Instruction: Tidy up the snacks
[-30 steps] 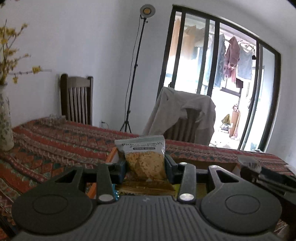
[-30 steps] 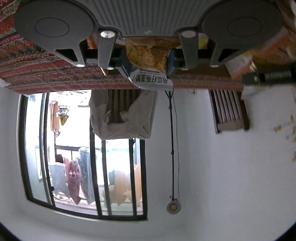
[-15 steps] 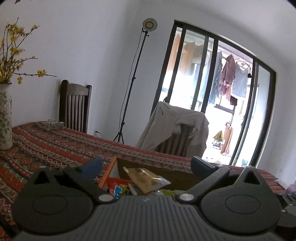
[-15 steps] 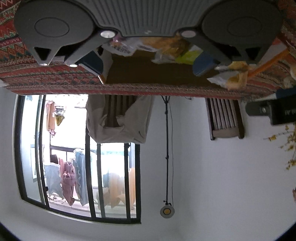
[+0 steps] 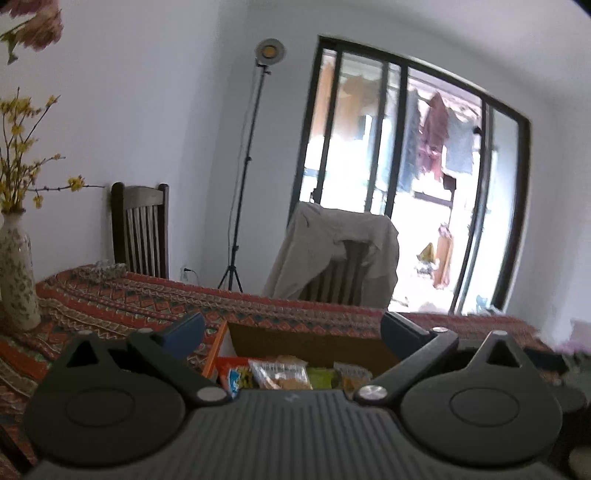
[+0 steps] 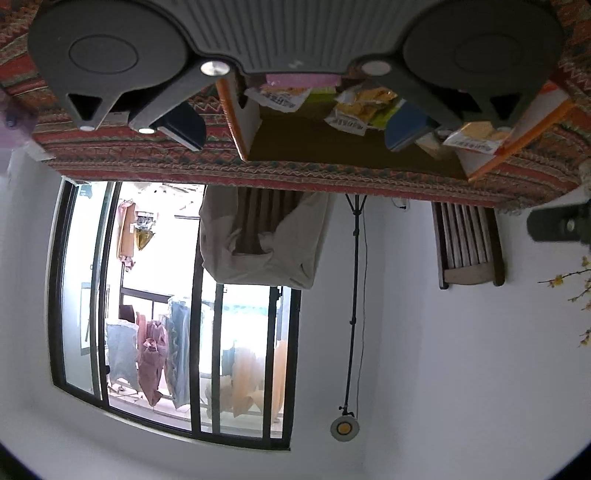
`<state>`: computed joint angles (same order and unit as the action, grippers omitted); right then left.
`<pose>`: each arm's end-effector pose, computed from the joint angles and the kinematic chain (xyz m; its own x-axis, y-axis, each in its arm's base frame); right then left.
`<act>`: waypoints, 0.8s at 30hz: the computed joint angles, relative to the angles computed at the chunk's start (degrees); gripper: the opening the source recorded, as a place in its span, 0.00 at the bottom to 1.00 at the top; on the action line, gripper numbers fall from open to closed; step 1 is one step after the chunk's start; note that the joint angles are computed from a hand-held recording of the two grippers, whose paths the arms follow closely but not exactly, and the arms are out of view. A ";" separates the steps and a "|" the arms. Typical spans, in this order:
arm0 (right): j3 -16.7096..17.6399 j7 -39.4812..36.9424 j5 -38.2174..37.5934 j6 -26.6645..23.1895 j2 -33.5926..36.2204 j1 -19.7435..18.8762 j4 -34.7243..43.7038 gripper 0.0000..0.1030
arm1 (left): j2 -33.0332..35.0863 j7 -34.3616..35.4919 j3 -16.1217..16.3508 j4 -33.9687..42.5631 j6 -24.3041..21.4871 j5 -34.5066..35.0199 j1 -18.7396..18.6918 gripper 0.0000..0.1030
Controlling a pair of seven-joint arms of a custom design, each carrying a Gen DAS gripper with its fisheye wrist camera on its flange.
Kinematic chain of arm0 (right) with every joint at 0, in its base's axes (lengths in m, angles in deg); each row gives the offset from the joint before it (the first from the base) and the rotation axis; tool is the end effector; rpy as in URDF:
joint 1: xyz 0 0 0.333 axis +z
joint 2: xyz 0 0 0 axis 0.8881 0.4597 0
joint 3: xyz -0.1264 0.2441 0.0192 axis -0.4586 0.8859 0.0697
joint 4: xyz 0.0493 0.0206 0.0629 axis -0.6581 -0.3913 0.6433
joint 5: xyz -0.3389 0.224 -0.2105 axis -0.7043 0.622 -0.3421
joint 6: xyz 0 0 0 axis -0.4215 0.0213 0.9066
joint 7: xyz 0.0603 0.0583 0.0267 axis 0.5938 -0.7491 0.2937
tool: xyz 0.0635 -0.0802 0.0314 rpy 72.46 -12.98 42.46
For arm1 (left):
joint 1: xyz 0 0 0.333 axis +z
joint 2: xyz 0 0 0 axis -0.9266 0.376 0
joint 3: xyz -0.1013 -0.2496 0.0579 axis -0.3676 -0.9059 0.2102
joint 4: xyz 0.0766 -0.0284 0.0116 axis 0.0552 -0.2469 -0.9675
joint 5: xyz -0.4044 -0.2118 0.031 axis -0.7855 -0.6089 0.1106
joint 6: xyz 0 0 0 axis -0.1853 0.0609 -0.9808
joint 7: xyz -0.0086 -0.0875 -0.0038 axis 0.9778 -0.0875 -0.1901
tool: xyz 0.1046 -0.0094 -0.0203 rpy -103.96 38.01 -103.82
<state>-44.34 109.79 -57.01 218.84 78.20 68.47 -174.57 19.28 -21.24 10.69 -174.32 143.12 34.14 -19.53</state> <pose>0.5375 0.0706 0.4035 0.2661 -0.9625 0.0528 -0.2864 -0.1312 -0.9491 0.4837 -0.2467 0.4366 0.1652 -0.9770 0.1350 -0.1988 -0.1671 -0.9657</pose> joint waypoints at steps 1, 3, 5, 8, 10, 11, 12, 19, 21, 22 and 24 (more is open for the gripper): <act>-0.91 1.87 -2.78 -0.47 -1.15 0.11 -0.70 1.00 | 0.69 0.94 1.20 -1.08 -0.08 0.63 -1.89 1.00; -3.21 5.87 -8.96 -0.86 -3.67 0.43 -2.63 1.00 | 2.09 2.57 3.46 -3.33 0.03 1.49 -5.51 1.00; -5.76 10.19 -15.12 -1.25 -5.87 0.91 -4.34 1.00 | 3.66 4.65 6.20 -6.02 -0.78 2.35 -9.98 1.00; -9.04 16.95 -24.17 -1.89 -8.57 1.12 -6.42 1.00 | 3.90 5.96 8.83 -9.39 -4.16 3.23 -15.46 1.00; -10.16 19.66 -28.10 -2.38 -10.38 0.65 -8.12 1.00 | 4.22 5.84 10.91 -11.46 -6.47 4.32 -19.18 1.00; -10.63 20.69 -29.76 -2.41 -11.01 0.37 -8.82 1.00 | 4.55 5.73 12.37 -12.69 -7.78 4.82 -21.56 1.00; -11.33 22.12 -32.10 -2.52 -11.80 0.11 -9.70 1.00 | 4.88 5.56 13.83 -13.77 -8.68 5.24 -23.57 1.00; -13.04 33.83 -47.11 -3.25 -16.80 -3.42 -14.22 1.00 | 5.09 4.23 21.97 -19.87 -15.06 7.90 -36.31 1.00; -12.48 36.80 -50.33 -3.16 -17.83 -4.98 -15.02 1.00 | 5.11 3.75 23.68 -20.84 -16.75 8.63 -39.22 1.00; -12.14 38.74 -52.24 -3.32 -18.39 -5.76 -15.37 1.00 | 5.08 3.44 24.47 -21.29 -17.19 9.02 -40.37 1.00; -11.34 42.31 -55.59 -2.94 -18.79 -7.26 -15.70 1.00 | 5.21 2.19 25.54 -21.94 -17.08 9.81 -41.91 1.00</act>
